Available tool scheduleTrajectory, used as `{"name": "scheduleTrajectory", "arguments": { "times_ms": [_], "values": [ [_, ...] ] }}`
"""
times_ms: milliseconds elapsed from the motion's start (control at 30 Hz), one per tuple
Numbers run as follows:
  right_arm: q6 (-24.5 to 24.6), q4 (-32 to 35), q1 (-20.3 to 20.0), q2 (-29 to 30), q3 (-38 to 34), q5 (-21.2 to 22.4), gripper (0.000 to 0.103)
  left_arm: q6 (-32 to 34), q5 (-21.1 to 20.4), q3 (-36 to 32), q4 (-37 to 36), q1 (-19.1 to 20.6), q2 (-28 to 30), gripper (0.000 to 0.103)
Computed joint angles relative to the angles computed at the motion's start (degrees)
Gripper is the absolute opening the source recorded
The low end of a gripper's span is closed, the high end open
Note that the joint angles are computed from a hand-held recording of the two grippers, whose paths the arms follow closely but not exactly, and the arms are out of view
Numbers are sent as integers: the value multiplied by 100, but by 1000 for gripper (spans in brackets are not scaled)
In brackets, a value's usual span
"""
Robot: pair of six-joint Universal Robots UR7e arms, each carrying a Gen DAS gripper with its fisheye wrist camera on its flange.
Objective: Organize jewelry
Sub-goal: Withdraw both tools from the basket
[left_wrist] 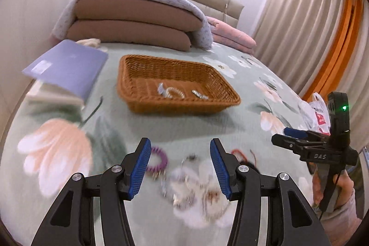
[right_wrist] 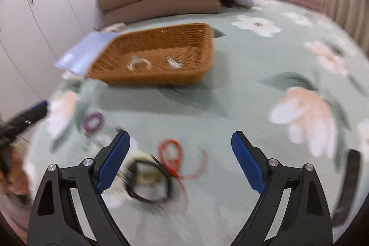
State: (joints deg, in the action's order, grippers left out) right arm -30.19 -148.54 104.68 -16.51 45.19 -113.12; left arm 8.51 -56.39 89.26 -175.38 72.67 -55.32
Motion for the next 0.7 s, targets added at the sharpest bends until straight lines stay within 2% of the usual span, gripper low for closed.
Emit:
{"name": "scheduleTrajectory", "arguments": {
  "times_ms": [67, 167, 300, 400, 467, 600, 700],
  "values": [
    [-269, -685, 78, -193, 608, -446, 90, -49, 131, 326, -169, -58, -148, 55],
    [-600, -1237, 113, -541, 1427, -594, 90, -142, 333, 761, -322, -135, -333, 55],
    [-724, -1204, 89, -969, 2246, -515, 90, -306, 563, 1097, -345, -160, -473, 55],
    [-988, -1731, 158, -911, 2458, -932, 90, -530, 578, 1254, -278, -123, -556, 55],
    [-1125, -2076, 165, -938, 2650, -1039, 90, -623, 596, 1325, -264, -109, -576, 55],
    [-778, -1570, 112, -1052, 2696, -880, 90, -690, 607, 1414, -250, -99, -588, 55],
    [-819, -1670, 94, -1022, 2739, -909, 90, -651, 639, 1452, -290, -119, -570, 55]
  ]
}}
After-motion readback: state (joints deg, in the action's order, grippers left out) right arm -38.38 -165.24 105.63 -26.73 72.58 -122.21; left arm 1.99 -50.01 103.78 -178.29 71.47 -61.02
